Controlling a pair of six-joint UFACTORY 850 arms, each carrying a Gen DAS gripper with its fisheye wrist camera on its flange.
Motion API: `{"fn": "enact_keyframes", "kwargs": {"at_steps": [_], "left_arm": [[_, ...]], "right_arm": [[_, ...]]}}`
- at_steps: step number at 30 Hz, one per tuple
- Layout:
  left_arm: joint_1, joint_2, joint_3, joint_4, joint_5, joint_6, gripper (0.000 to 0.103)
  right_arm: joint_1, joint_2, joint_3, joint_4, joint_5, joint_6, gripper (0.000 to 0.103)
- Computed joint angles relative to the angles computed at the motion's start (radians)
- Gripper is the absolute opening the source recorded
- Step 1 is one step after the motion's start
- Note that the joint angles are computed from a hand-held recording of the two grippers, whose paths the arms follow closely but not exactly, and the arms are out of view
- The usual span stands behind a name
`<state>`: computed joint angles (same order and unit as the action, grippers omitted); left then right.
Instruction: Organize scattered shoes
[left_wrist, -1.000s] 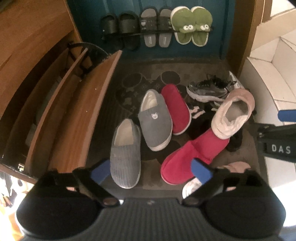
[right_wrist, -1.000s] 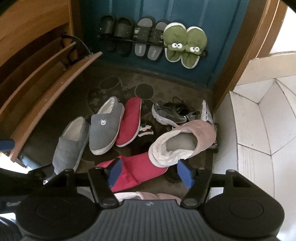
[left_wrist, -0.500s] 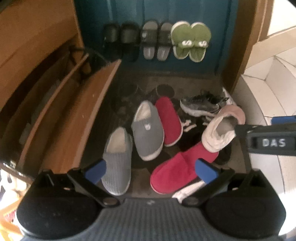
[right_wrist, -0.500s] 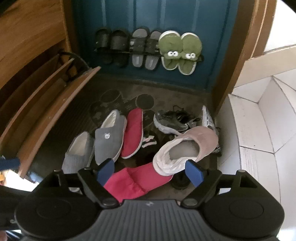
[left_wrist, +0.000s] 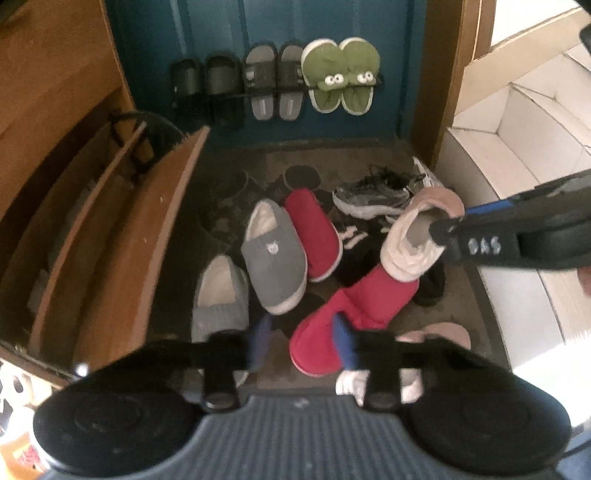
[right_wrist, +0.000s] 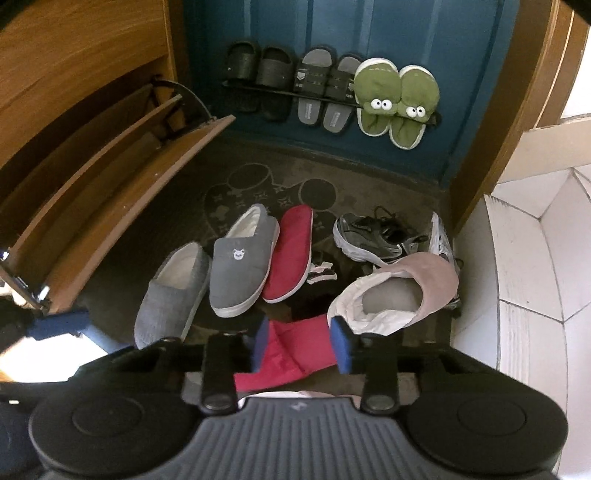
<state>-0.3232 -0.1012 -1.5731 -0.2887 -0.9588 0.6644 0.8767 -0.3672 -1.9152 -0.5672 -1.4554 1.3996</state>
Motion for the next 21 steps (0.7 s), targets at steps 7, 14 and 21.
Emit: {"fn": "enact_keyframes", "kwargs": {"at_steps": [7,14,21], "left_arm": [[0.017,0.015,0.028,-0.03,0.022,0.053,0.002],[0.022,0.019,0.043,-0.036,0.035,0.073,0.005],[0.043,0.043,0.062,-0.058,0.104,0.092,0.08]], "right_arm": [[0.0,0.011,0.017,0.002,0.025,0.003,0.003],[-0.004,0.015,0.027,0.006,0.038,-0.002,0.003],[-0.006,0.017,0.037,-0.003,0.032,-0.027,0.017]]}}
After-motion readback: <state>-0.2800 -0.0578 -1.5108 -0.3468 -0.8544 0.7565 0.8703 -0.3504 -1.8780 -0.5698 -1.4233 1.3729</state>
